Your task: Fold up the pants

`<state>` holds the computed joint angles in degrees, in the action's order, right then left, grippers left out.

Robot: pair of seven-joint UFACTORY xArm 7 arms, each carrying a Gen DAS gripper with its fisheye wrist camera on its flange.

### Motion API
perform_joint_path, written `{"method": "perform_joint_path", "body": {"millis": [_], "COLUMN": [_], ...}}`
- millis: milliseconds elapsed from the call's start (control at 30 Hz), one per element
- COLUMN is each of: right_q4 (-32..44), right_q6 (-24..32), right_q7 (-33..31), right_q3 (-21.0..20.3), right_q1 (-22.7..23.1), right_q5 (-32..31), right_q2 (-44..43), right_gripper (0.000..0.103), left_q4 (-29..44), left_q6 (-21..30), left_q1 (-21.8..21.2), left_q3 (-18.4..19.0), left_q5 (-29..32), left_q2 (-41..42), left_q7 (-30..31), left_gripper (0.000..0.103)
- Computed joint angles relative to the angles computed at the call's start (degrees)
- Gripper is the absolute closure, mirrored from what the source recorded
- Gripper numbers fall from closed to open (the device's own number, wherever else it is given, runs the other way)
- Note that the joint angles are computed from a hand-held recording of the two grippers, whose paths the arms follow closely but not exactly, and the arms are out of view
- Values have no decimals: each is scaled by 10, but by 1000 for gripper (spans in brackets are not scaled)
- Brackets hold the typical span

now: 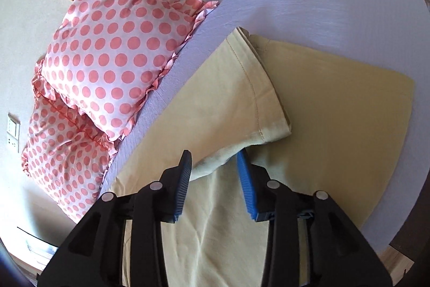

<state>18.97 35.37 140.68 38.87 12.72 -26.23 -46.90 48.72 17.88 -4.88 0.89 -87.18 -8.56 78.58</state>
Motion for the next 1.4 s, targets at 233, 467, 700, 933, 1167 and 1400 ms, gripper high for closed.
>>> {"method": "perform_joint_path", "body": {"millis": [233, 467, 700, 933, 1167, 1400], "right_q4": [-84, -81, -89, -82, -69, -63], "right_q6": [-136, 13, 18, 92, 211, 260], "right_q7": [97, 65, 83, 71, 89, 143], "right_q3": [70, 93, 97, 96, 109, 113], "right_q1": [-88, 13, 28, 73, 162, 215], "right_q5": [-67, -36, -42, -27, 13, 26], "right_q2": [-110, -201, -215, -225, -213, -173], "right_gripper": [101, 101, 101, 101, 101, 101], "left_q4": [109, 246, 370, 105, -159, -231], "left_q6": [108, 73, 124, 84, 144, 154], "left_q1": [41, 45, 64, 155, 165, 140], "left_q3": [7, -17, -30, -81, 23, 88], "left_q5": [115, 317, 430, 224, 196, 238], "left_q2": [110, 237, 338, 110, -127, -178], "left_q7": [-184, -422, -583, -327, -229, -235], "left_gripper": [2, 10, 95, 96, 96, 96]}}
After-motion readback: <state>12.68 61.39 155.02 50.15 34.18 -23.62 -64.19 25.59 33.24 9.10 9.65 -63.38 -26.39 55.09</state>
